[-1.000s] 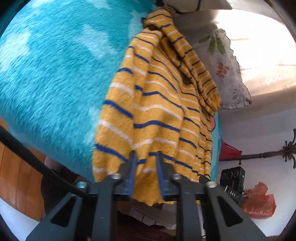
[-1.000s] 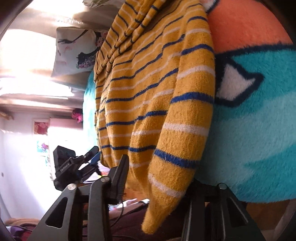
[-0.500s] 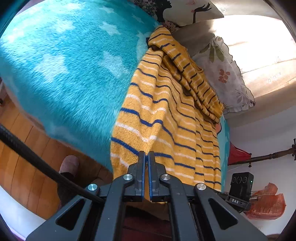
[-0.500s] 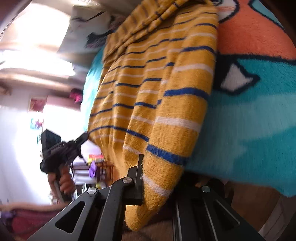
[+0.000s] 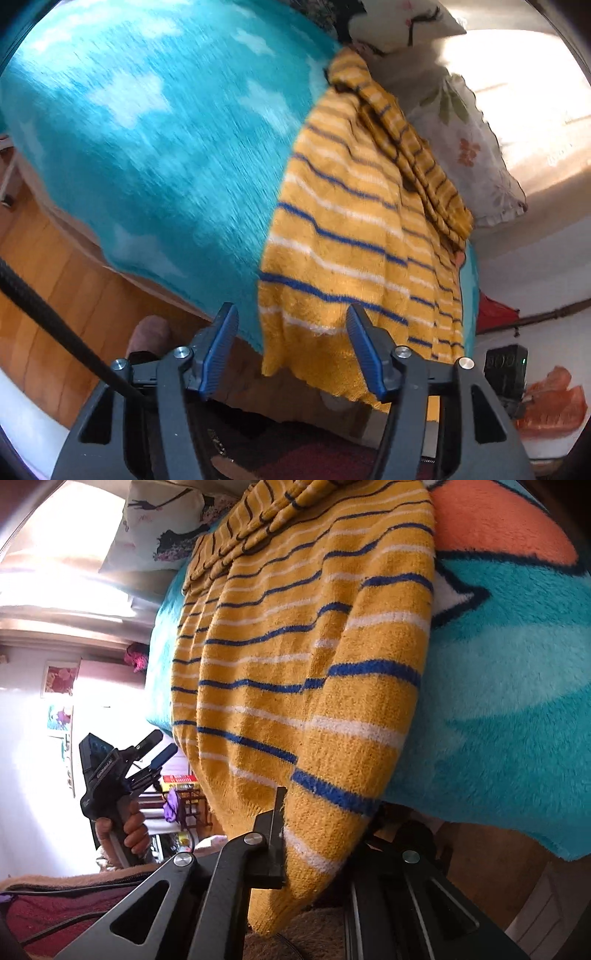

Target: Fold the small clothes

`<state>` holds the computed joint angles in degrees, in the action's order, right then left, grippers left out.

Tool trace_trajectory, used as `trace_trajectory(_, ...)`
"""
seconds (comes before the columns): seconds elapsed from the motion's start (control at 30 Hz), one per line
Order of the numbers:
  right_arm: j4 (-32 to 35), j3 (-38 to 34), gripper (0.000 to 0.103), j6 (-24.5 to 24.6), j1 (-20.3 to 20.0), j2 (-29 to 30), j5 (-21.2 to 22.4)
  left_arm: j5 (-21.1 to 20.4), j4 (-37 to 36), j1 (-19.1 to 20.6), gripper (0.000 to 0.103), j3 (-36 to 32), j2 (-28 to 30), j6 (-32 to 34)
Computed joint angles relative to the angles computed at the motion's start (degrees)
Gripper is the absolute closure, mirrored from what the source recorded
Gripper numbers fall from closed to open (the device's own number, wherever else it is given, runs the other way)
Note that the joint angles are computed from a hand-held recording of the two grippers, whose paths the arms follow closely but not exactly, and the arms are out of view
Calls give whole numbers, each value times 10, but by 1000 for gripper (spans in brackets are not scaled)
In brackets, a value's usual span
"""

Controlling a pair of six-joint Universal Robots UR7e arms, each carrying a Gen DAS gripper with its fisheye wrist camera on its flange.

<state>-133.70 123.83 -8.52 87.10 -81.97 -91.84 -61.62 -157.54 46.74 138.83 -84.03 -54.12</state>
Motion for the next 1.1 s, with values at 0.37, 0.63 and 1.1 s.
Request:
trace_trajectory(0.37, 39, -33, 94, -22, 24, 25, -23, -72, -71, 16, 91, 22, 9, -16)
trace_trajectory(0.63, 22, -48, 94, -37, 31, 24, 16, -20, 12, -26, 91, -45, -21, -11)
trace_trajectory(1.1, -104, -307, 94, 18, 78, 194, -3, -15, 77, 94, 91, -462, 270, 223)
